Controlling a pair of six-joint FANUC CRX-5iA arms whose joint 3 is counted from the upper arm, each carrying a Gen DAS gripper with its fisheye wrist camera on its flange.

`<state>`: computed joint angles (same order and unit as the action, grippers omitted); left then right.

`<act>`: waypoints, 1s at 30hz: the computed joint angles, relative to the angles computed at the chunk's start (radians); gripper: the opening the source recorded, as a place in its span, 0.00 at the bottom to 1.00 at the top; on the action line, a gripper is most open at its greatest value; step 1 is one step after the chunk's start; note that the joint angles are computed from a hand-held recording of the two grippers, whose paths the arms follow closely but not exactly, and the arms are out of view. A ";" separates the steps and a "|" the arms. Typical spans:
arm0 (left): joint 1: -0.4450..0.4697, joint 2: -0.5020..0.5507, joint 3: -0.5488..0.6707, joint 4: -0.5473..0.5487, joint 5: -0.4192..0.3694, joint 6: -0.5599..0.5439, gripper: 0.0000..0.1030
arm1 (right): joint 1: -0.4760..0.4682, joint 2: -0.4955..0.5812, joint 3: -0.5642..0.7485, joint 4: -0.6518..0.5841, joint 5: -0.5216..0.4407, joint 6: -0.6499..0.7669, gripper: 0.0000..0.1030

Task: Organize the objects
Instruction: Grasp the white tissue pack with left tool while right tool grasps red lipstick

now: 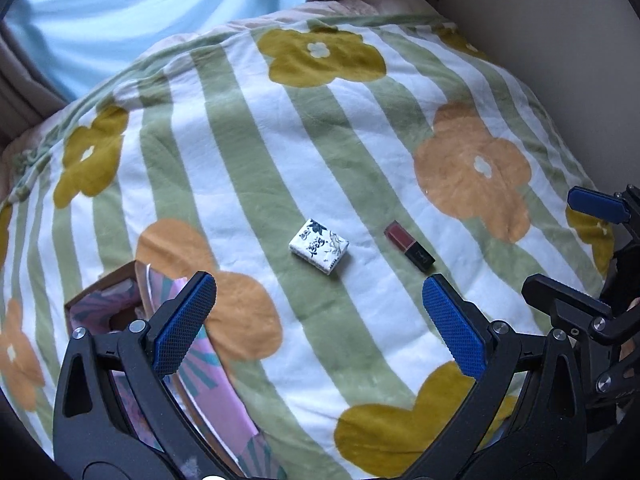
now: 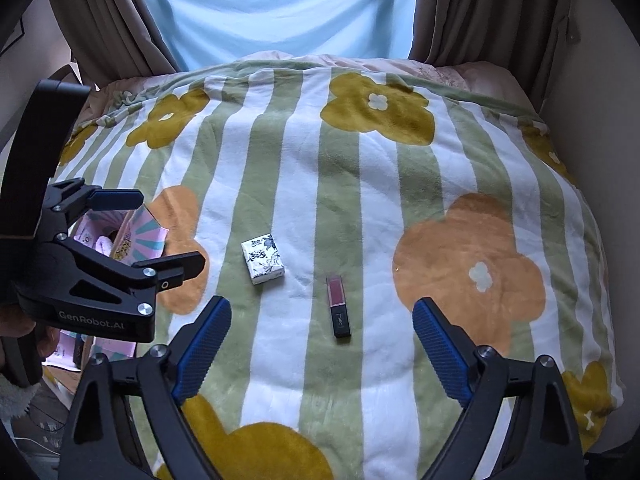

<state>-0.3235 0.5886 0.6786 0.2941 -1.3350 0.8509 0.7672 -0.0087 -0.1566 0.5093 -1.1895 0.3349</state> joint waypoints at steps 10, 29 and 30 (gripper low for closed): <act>-0.057 0.266 0.214 -0.038 -0.045 -0.114 0.97 | -0.100 0.074 -0.136 0.017 0.213 0.038 0.68; -0.102 0.456 0.358 -0.115 -0.097 -0.174 0.80 | -0.169 0.178 -0.178 -0.101 0.370 0.194 0.26; -0.101 0.456 0.357 -0.115 -0.095 -0.180 0.79 | -0.169 0.181 -0.176 -0.101 0.368 0.194 0.25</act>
<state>-0.4248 1.0444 1.0354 0.1795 -1.4304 0.6714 0.5985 0.1724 -0.3327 0.4082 -0.8212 0.5291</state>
